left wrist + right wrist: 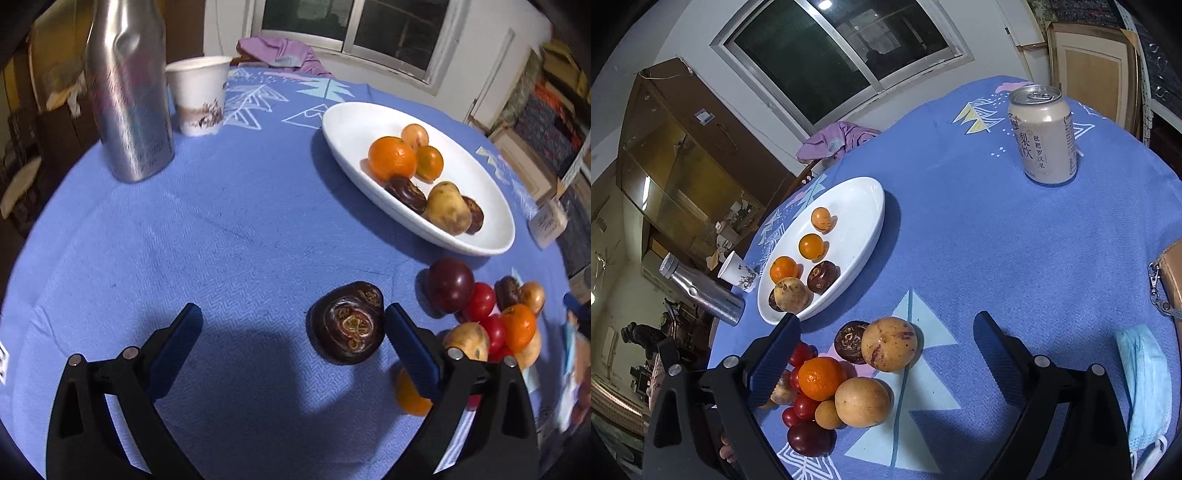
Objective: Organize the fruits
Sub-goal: 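Grasp another dark red fruit with the left gripper while the right approaches a streaked round fruit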
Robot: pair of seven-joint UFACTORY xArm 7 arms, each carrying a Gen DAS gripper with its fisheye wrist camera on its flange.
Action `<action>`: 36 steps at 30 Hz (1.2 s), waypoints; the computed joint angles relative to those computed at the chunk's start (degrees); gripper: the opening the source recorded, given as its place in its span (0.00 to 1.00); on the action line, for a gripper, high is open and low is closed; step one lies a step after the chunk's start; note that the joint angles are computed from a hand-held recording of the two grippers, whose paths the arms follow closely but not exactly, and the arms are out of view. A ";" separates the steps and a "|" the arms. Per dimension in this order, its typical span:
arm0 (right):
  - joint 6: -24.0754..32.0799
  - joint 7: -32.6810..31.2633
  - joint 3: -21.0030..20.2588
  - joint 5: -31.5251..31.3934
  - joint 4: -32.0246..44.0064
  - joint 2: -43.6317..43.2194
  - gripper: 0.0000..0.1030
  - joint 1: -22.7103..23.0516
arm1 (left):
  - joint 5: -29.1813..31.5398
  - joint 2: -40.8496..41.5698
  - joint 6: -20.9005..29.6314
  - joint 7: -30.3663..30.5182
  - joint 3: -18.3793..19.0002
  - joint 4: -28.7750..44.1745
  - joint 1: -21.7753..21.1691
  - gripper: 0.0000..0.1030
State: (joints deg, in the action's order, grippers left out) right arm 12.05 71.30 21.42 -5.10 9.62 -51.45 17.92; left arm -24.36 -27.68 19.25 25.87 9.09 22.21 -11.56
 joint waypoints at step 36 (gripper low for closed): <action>-8.32 -9.23 -6.04 5.20 1.50 14.44 0.59 6.43 | 5.37 -2.24 -8.42 -2.95 -0.28 -5.09 -4.52 0.47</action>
